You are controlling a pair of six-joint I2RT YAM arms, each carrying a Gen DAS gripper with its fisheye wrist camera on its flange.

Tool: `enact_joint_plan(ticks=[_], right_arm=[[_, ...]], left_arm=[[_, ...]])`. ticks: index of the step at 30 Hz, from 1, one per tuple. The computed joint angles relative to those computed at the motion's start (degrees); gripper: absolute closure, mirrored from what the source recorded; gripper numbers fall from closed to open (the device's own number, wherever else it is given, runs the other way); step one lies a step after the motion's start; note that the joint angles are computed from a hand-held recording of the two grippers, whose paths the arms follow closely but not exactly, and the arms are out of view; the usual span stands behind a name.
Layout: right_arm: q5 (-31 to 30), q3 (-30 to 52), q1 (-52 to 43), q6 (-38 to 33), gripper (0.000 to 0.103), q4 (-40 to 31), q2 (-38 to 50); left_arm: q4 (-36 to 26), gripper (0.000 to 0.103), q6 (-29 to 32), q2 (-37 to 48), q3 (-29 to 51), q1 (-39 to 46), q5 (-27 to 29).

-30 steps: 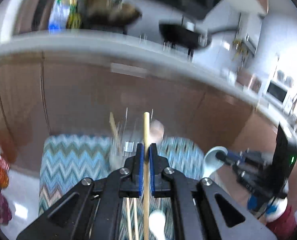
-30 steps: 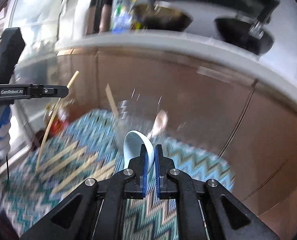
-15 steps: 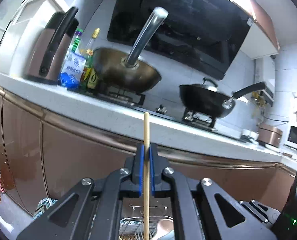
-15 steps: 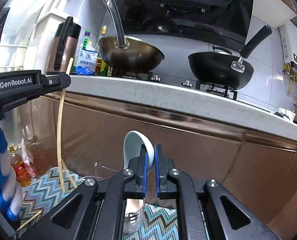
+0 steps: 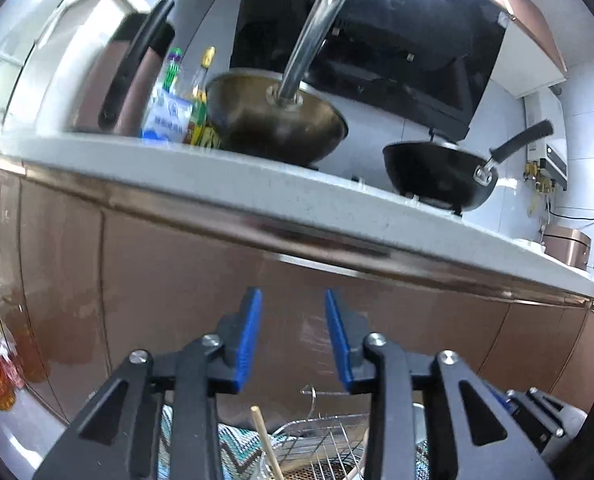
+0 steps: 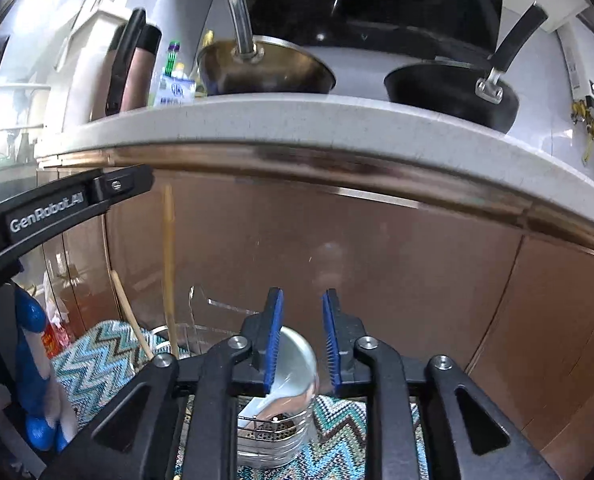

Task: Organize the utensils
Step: 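Carry the spoon into the wire holder with the right tool while the left releases its chopstick there, then move both open tools back down toward the remaining utensils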

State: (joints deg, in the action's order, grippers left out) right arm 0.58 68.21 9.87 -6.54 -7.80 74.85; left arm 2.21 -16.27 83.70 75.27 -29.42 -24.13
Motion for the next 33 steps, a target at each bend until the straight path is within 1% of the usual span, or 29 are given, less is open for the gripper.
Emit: enact_joint_plan(ticks=[1,3,4,6,8,12,15,17,21,25,27,30,31,33], right_arm=[[-0.12,0.37,-0.03,0.08,0.079,-0.82,-0.81],[-0.36,0.75,-0.28,0.09,0.078,-2.97,-3.47],[-0.51,1.27,-0.33,0.17,0.076,-4.04,-4.28],[-1.14,2.47,-0.38,0.81,0.073,-7.34,-6.78],[-1.81,3.58,-0.49,1.16,0.072,-10.12,-8.77],[-2.16,5.43,0.34,1.07,0.072,-16.39,-14.95],[-1.64,7.91,1.51,0.75,0.071,-20.98,-18.71],[-2.01,9.50,1.73,0.76,0.067,-23.79,-21.20],[-2.35,11.99,1.89,0.83,0.066,-29.31,-25.39],[-3.95,13.32,0.23,1.50,0.064,-35.15,-29.87],[-7.09,13.28,-2.74,2.05,0.062,-37.54,-31.63],[-12.41,12.88,-7.91,1.95,0.061,-40.60,-33.61],[-14.56,12.58,-10.11,1.78,0.061,-41.40,-34.19],[-20.78,12.22,-15.95,1.19,0.061,-43.61,-35.43]], left_arm=[[-0.77,0.064,0.57,-1.41,-0.03,-0.05,-0.34],[-1.84,0.052,1.88,-4.88,-0.64,-0.59,-1.86],[-2.45,0.049,2.63,-6.65,-0.86,-0.96,-3.01],[-4.00,0.038,3.98,-10.05,-1.14,-2.07,-5.18],[-6.87,0.035,4.96,-13.57,-0.91,-3.21,-6.58],[-12.67,0.032,6.67,-19.36,-0.06,-6.02,-9.64],[-17.50,0.029,6.75,-23.46,1.27,-8.75,-13.94],[-20.74,0.027,6.63,-25.18,2.78,-9.79,-15.90],[-27.35,0.027,5.22,-29.25,4.50,-12.76,-19.32],[-32.55,0.027,5.76,-33.09,5.07,-18.91,-26.23],[-36.40,0.027,4.44,-34.39,5.76,-21.56,-28.81],[-43.77,0.027,0.68,-35.76,6.92,-25.18,-32.33],[-45.64,0.026,-0.49,-35.80,7.32,-25.90,-32.85],[-52.68,0.026,-4.88,-35.82,8.87,-26.90,-32.37]])
